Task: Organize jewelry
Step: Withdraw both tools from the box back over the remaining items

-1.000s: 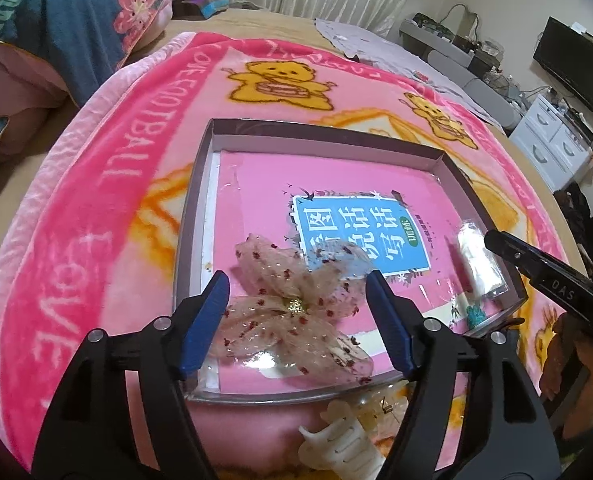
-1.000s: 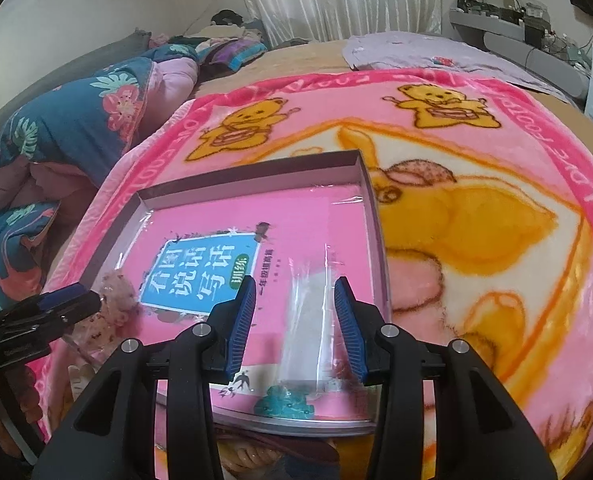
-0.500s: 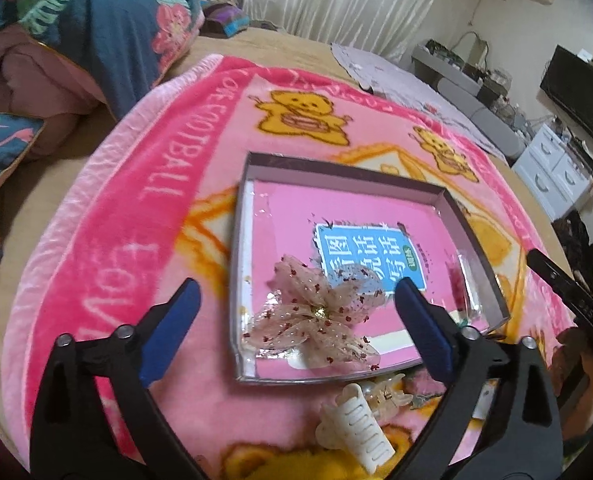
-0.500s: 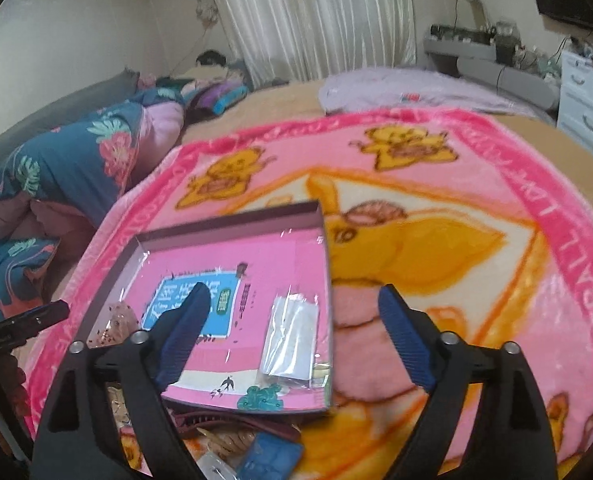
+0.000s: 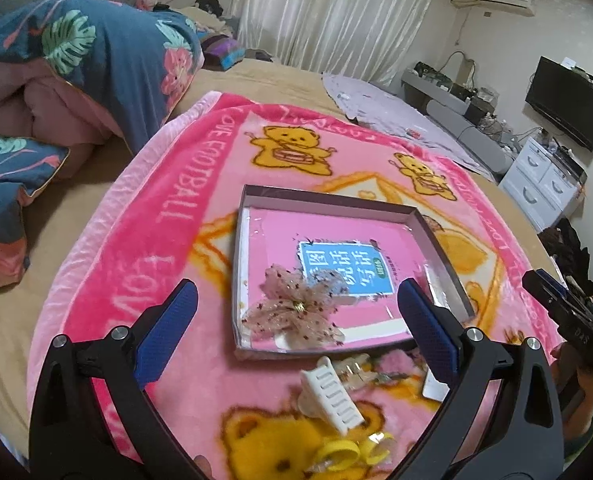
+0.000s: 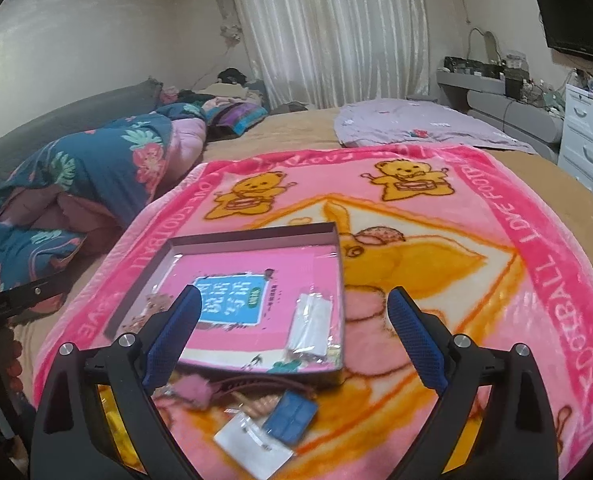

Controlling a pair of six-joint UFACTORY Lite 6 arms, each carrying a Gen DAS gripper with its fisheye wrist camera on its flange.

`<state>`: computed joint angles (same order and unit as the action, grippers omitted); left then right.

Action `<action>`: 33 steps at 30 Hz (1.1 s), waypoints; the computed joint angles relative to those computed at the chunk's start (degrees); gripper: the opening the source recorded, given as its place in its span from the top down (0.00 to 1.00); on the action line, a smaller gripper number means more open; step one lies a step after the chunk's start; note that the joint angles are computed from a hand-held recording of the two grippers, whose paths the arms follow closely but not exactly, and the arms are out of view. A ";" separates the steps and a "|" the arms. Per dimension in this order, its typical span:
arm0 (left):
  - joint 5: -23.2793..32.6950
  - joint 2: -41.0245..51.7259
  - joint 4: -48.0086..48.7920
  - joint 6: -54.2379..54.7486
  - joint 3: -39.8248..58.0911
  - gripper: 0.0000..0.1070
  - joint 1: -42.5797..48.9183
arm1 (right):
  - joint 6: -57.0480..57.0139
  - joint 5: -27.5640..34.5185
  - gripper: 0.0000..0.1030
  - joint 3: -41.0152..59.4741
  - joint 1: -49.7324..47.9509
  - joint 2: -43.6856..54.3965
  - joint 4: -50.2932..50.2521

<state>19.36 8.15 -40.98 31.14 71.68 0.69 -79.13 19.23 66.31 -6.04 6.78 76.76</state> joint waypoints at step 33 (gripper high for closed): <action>-1.19 -22.76 17.59 -15.85 -23.58 0.13 -6.83 | 4.03 3.99 0.05 -21.96 -2.11 -23.42 -9.63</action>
